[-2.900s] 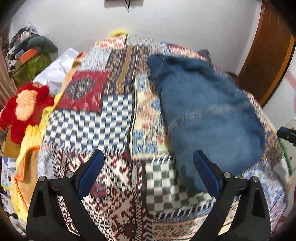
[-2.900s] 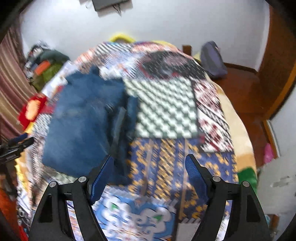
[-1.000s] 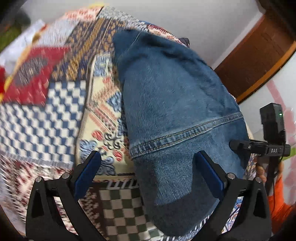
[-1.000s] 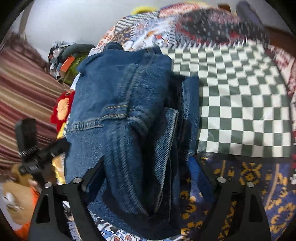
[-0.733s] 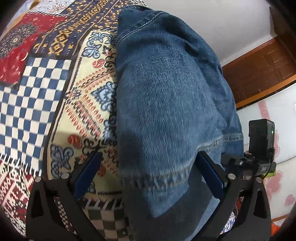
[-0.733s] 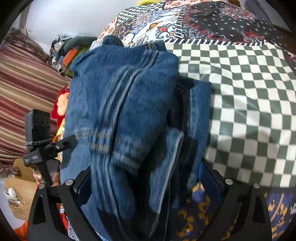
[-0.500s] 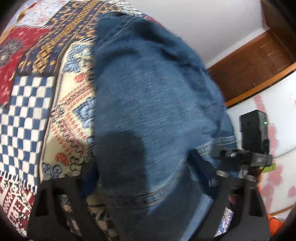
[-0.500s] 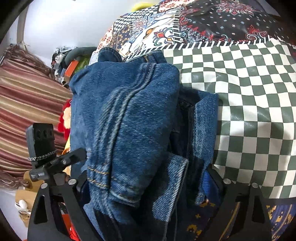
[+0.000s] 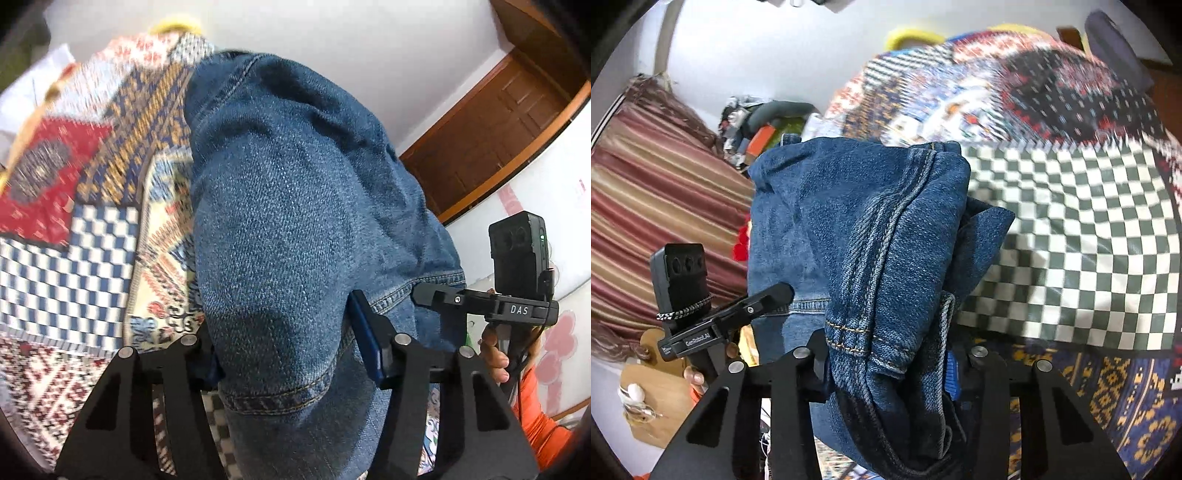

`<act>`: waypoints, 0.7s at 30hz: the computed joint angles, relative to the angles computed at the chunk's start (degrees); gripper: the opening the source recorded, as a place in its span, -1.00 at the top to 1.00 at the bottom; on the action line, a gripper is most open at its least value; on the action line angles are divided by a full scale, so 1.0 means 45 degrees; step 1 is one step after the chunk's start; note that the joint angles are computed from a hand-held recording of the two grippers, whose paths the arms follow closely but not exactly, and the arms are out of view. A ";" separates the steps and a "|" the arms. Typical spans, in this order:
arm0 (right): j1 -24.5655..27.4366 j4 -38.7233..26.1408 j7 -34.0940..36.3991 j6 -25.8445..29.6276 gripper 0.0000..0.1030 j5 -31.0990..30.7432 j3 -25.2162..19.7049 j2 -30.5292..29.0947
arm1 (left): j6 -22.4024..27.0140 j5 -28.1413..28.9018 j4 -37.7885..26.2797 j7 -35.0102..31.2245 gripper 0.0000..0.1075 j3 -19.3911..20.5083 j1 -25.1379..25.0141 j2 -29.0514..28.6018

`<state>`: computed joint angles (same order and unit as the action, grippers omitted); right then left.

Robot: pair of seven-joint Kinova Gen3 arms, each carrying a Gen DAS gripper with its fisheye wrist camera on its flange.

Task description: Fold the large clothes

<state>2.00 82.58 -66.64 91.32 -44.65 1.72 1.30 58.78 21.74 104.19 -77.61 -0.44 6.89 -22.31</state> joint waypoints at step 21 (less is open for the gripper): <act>-0.3852 -0.0671 -0.3294 -0.1761 0.20 -0.0034 -0.1776 -0.1225 | 0.4235 -0.2339 -0.1667 0.0528 -0.07 -0.2006 -0.1055 -0.3636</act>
<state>-15.33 79.56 -81.46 83.40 -44.80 -6.27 -4.22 77.84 11.21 96.69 -75.23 -9.46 2.14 -38.68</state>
